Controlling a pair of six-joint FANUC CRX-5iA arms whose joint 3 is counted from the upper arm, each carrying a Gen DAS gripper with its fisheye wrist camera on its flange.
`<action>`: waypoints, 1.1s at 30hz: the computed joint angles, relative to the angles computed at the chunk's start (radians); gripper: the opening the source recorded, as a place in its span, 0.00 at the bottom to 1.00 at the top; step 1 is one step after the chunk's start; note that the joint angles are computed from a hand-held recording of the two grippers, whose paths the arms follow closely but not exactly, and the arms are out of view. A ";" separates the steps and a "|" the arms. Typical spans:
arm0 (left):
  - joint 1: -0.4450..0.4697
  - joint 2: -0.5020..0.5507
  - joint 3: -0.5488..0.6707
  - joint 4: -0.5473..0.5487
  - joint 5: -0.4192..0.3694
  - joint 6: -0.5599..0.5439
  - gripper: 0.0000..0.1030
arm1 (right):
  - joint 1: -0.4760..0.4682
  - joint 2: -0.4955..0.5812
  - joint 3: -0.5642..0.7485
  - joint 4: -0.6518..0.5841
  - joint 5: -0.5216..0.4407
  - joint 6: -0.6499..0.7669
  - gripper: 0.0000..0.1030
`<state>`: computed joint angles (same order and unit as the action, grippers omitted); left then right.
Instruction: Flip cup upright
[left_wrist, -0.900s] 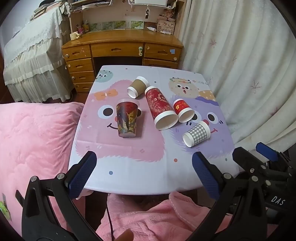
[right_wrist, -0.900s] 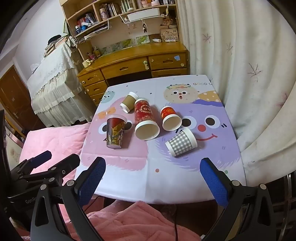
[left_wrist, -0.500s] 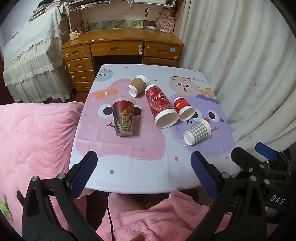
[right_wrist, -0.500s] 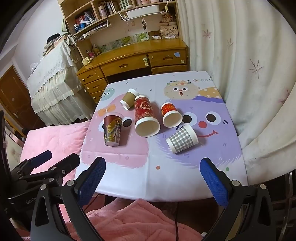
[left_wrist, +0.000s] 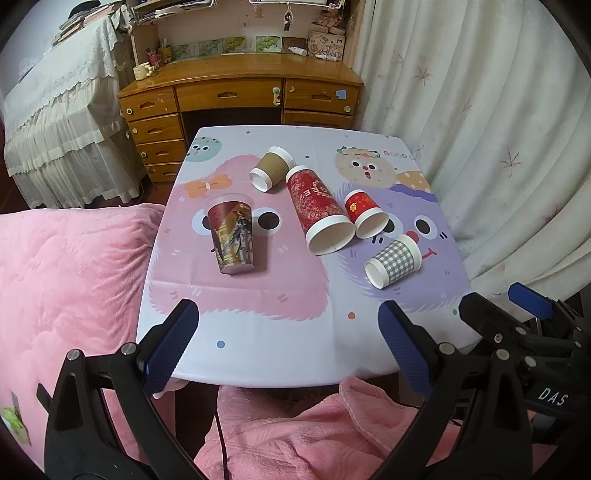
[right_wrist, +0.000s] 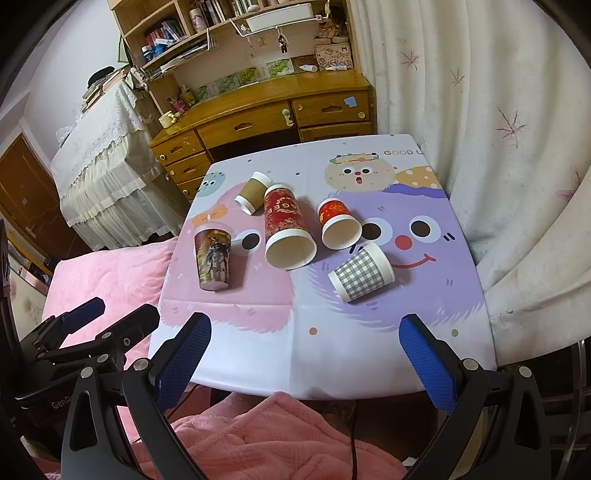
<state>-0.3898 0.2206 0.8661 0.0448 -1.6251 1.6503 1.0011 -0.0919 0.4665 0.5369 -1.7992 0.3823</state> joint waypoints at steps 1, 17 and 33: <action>0.001 -0.001 -0.002 0.001 0.001 -0.001 0.94 | -0.002 0.000 0.002 -0.001 0.000 0.002 1.00; 0.005 0.018 0.032 -0.003 -0.014 -0.004 0.91 | -0.019 0.003 0.004 -0.013 0.010 0.014 1.00; 0.027 0.033 0.040 0.021 -0.017 -0.009 0.90 | -0.059 0.057 0.072 -0.049 0.005 0.047 1.00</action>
<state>-0.3624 0.2535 0.9060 0.0657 -1.6426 1.6414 0.9426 -0.0350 0.5387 0.4881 -1.7947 0.4289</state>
